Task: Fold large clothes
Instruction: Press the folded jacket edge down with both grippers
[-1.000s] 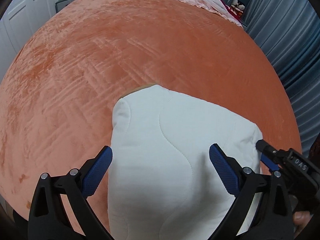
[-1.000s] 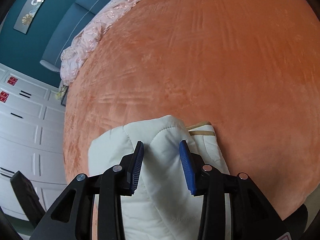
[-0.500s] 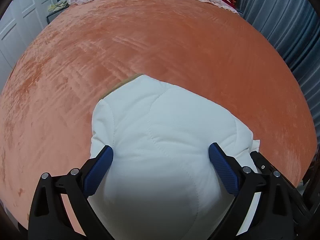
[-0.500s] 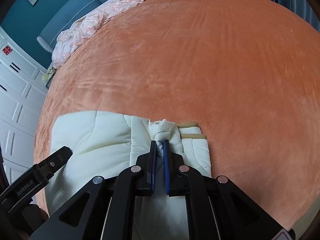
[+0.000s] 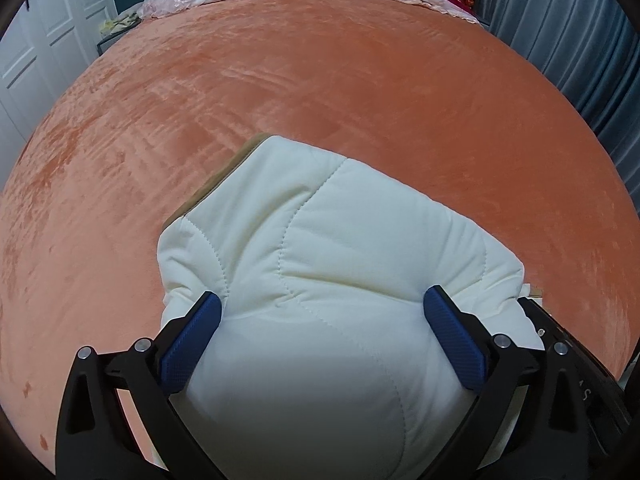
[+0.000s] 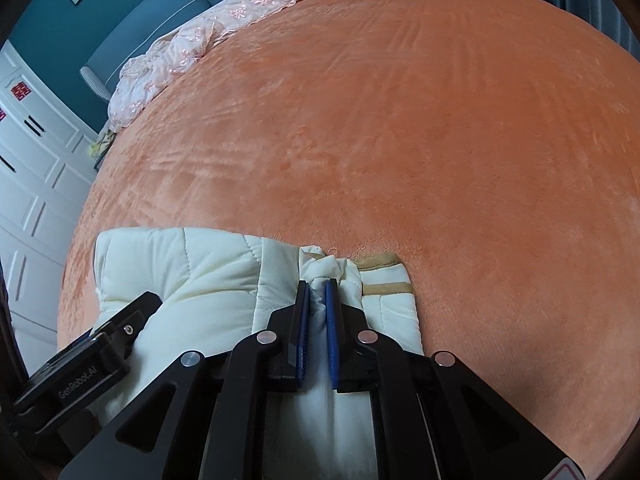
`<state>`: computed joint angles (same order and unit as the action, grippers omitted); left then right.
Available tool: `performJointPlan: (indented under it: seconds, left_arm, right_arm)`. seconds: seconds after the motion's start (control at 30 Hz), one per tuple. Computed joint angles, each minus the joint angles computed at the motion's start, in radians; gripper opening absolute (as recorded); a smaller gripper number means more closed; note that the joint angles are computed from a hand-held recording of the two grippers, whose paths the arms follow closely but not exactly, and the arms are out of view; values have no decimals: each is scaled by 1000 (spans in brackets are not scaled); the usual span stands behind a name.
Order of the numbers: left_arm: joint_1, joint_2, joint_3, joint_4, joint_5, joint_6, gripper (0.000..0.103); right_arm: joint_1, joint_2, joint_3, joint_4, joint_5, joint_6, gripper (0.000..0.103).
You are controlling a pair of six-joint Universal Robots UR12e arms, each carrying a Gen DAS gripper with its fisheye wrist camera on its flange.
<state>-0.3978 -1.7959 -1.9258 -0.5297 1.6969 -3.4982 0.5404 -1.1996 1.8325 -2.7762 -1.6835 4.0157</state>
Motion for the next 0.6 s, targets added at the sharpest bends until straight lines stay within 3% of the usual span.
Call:
performJointPlan:
  seconds: [0.6]
  left_arm:
    - [-23, -32, -15, 93, 85, 0, 98]
  right_arm:
    - [7, 19, 11, -68, -26, 1, 5]
